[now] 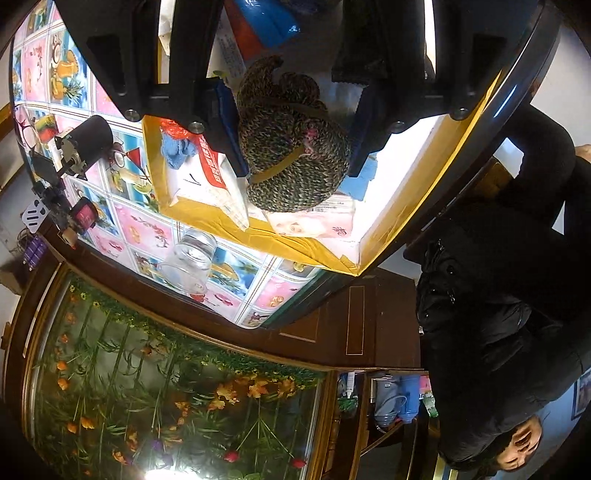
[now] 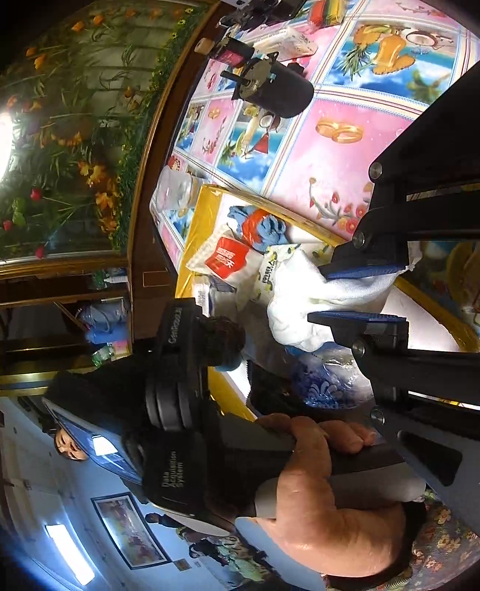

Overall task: Organize soft objects
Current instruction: 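Lower the scrubber and white cloth into the box, open both grippers, then move both grippers back toward the remaining items on the table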

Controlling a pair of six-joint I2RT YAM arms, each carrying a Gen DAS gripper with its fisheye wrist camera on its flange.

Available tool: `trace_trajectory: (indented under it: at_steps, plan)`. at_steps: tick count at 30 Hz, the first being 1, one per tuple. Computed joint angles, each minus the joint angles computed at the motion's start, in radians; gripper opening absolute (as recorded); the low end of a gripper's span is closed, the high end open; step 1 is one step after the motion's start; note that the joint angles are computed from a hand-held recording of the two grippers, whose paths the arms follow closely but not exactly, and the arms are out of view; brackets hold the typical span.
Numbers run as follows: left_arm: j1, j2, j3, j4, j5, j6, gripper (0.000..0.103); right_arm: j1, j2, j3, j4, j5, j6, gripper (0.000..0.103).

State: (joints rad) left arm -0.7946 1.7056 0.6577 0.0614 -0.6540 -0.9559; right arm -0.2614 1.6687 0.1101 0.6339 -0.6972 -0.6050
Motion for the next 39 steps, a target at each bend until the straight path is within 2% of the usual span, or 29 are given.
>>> trace_trajectory:
  at_steps: [8,12,16,18,22,24,29,33,39]
  plan:
    - [-0.006,0.023,0.028,-0.038,-0.043,-0.017,0.053,0.032,0.032,0.010,-0.016,-0.005,-0.011,0.018]
    - [-0.022,0.019,0.032,-0.051,-0.090,-0.032,0.067,0.037,0.050,0.015,-0.009,-0.011,-0.021,0.020]
    - [-0.039,0.013,0.033,-0.054,-0.132,-0.035,0.074,0.005,0.029,0.030,-0.058,-0.041,-0.041,0.025]
    - [-0.045,0.010,0.032,-0.048,-0.143,-0.028,0.077,-0.012,0.012,0.042,-0.105,-0.060,-0.053,0.030]
    - [-0.064,0.002,0.027,-0.027,-0.176,-0.017,0.081,-0.063,-0.032,0.044,-0.160,-0.121,-0.077,0.034]
    - [-0.072,-0.003,0.022,-0.015,-0.192,-0.016,0.084,-0.092,-0.050,0.047,-0.182,-0.151,-0.081,0.041]
    - [-0.090,-0.014,0.011,0.011,-0.215,-0.019,0.085,-0.203,-0.110,0.080,-0.302,-0.270,-0.114,0.042]
    - [-0.129,-0.020,0.024,0.004,-0.221,-0.014,0.085,-0.317,-0.097,0.172,-0.413,-0.347,-0.109,0.051]
    - [-0.226,0.010,0.087,-0.011,-0.236,0.004,0.085,-0.446,0.033,0.369,-0.558,-0.364,-0.094,0.051]
